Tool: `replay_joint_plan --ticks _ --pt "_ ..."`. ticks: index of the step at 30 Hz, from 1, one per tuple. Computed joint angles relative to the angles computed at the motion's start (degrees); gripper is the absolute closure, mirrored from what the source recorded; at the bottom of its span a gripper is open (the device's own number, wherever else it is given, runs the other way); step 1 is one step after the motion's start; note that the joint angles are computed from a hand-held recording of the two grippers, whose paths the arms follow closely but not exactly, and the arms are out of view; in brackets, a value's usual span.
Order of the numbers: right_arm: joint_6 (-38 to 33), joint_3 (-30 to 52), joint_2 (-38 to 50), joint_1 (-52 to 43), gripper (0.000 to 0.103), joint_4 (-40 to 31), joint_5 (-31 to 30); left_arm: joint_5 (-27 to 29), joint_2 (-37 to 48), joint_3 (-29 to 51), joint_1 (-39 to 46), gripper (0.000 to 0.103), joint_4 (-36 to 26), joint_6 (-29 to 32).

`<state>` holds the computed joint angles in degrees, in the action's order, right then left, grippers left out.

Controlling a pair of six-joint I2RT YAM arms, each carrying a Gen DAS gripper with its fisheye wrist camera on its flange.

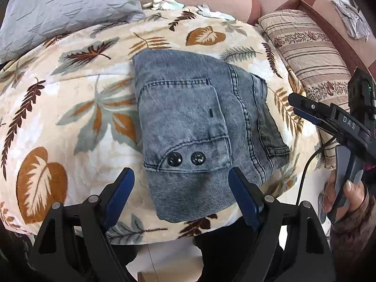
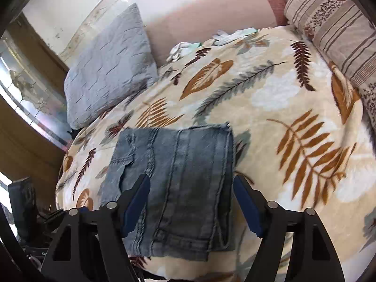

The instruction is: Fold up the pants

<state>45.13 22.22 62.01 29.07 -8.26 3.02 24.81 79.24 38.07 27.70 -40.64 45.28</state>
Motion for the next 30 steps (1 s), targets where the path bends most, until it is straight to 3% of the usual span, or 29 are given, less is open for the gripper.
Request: replay_joint_plan --ticks 3,7,12,14,15,17,19,20,21,22,24,26,30 --pt "-1.89 0.67 2.70 -3.53 0.024 0.68 -2.46 0.22 4.66 5.09 0.44 0.020 -1.09 -0.51" --pt "-4.11 -0.31 8.19 -10.16 0.024 5.72 -8.70 2.12 20.52 18.43 1.47 0.020 -7.87 -5.99" --pt "-4.02 -2.71 21.26 -15.42 0.022 21.60 -19.06 2.06 34.74 28.08 -0.96 0.019 -11.05 -12.63" --pt "-1.17 -3.50 30.42 -16.22 0.021 32.30 -30.39 3.32 39.10 30.53 -2.46 0.019 -13.79 -13.36" --pt "-1.06 -5.13 32.23 -15.30 0.017 38.61 -31.23 4.71 40.99 31.36 -3.03 0.019 -15.42 -13.17" --pt "-3.52 -6.64 31.38 -14.30 0.014 41.32 -30.38 6.55 41.08 30.38 -4.40 0.014 -14.73 -12.44" --pt "-4.13 -6.20 33.27 -14.55 0.024 40.27 -28.57 7.15 39.95 28.52 -6.11 0.014 -12.04 -13.31" --pt "-3.81 -6.27 33.90 -14.54 0.026 40.55 -27.87 7.51 39.59 28.42 -6.47 0.017 -11.93 -13.90" --pt "-3.32 -6.31 32.33 -13.53 0.032 39.26 -25.99 8.48 38.97 28.20 -6.51 0.033 -12.54 -13.51" --pt "-2.68 -5.93 30.13 -11.59 0.040 36.75 -23.96 8.82 37.65 27.69 -6.53 0.041 -13.28 -12.48" --pt "-2.79 -4.41 25.40 -8.03 0.040 31.67 -21.91 9.37 35.40 27.12 -5.93 0.066 -13.79 -10.96" --pt "-2.31 -2.64 21.31 -5.43 0.040 28.18 -20.48 10.74 34.99 28.50 -4.33 0.075 -16.53 -8.86" --pt "-0.15 1.51 20.13 -5.41 0.041 28.49 -23.67 13.27 33.60 33.81 -0.21 0.075 -21.82 -5.65"
